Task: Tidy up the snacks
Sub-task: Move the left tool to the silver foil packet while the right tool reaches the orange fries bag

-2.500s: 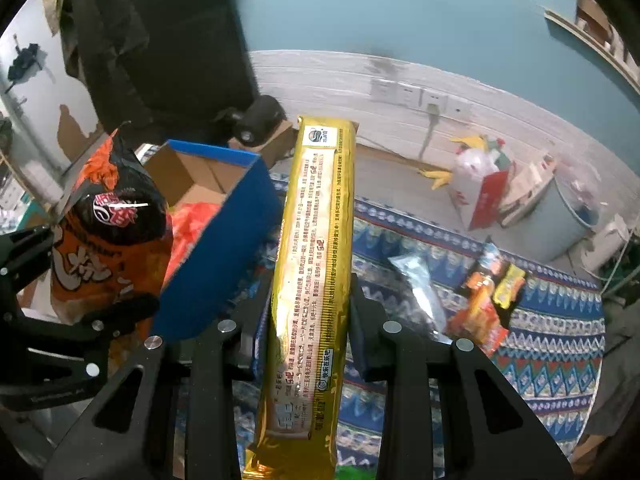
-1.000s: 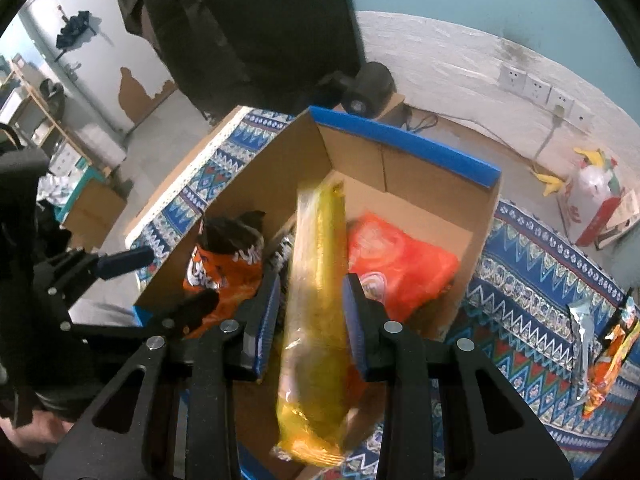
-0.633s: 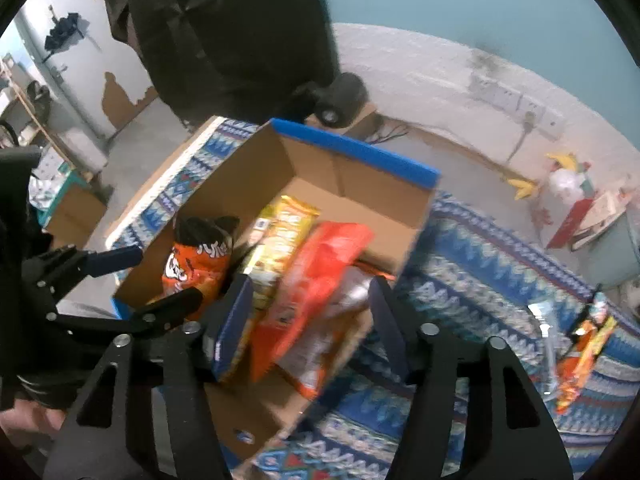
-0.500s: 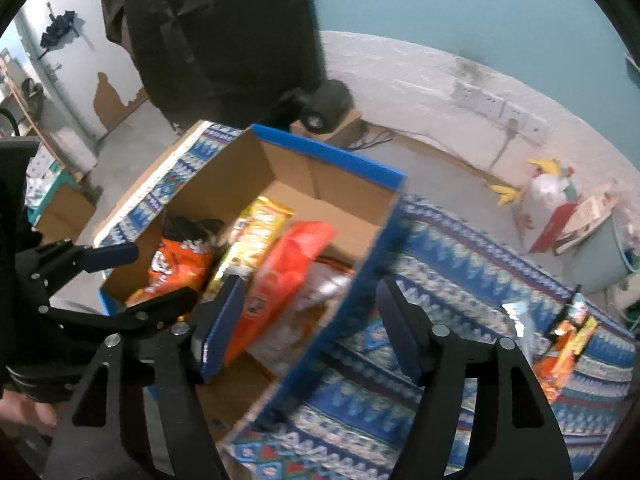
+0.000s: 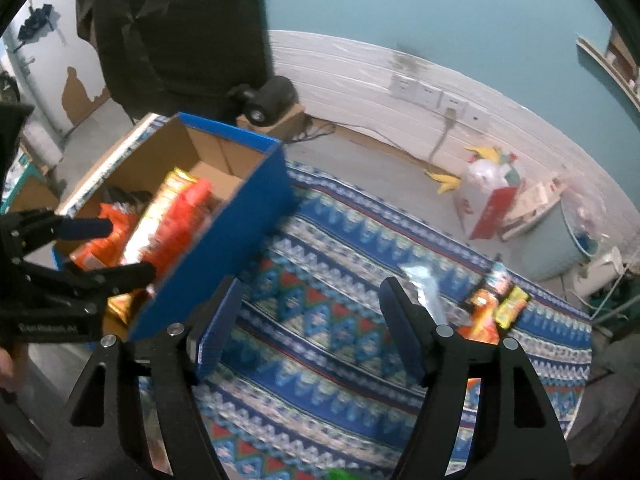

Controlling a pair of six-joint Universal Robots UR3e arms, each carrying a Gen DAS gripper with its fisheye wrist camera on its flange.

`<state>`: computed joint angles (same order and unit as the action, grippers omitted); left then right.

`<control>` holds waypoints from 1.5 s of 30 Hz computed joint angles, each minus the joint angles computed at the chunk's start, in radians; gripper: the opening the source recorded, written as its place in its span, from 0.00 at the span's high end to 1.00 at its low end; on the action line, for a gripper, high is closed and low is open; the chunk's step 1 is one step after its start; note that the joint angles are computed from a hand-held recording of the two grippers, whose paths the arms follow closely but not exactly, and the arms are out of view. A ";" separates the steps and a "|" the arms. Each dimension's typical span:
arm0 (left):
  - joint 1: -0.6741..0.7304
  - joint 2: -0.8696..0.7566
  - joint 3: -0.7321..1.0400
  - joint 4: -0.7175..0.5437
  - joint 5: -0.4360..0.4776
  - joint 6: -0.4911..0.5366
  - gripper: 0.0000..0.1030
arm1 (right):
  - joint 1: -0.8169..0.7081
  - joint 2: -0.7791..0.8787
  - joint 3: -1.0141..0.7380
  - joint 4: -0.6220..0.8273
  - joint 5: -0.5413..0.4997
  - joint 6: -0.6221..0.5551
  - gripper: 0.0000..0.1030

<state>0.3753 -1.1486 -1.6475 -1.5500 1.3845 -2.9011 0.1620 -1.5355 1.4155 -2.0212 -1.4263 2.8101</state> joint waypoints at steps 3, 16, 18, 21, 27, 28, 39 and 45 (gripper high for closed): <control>-0.099 -0.046 0.019 0.036 0.033 -0.061 0.24 | -0.069 -0.061 0.061 0.008 0.017 -0.045 0.30; -0.457 -0.315 0.171 0.116 0.141 -0.234 0.24 | -0.394 -0.262 0.306 0.023 0.088 -0.247 0.30; -0.492 -0.353 0.194 0.121 0.155 -0.248 0.24 | -0.447 -0.277 0.326 0.031 0.109 -0.282 0.30; -0.532 -0.413 0.224 0.134 0.170 -0.265 0.24 | -0.501 -0.273 0.349 0.015 0.107 -0.312 0.30; -0.564 -0.519 0.270 0.149 0.161 -0.291 0.24 | -0.541 -0.189 0.345 -0.034 0.098 -0.356 0.30; -0.567 -0.533 0.274 0.157 0.162 -0.292 0.24 | -0.538 -0.162 0.336 -0.045 0.094 -0.364 0.30; -0.575 -0.699 0.346 0.212 0.158 -0.325 0.24 | -0.497 0.043 0.230 -0.075 0.032 -0.479 0.30; -0.578 -0.774 0.374 0.242 0.147 -0.330 0.24 | -0.498 0.145 0.196 -0.103 0.021 -0.552 0.30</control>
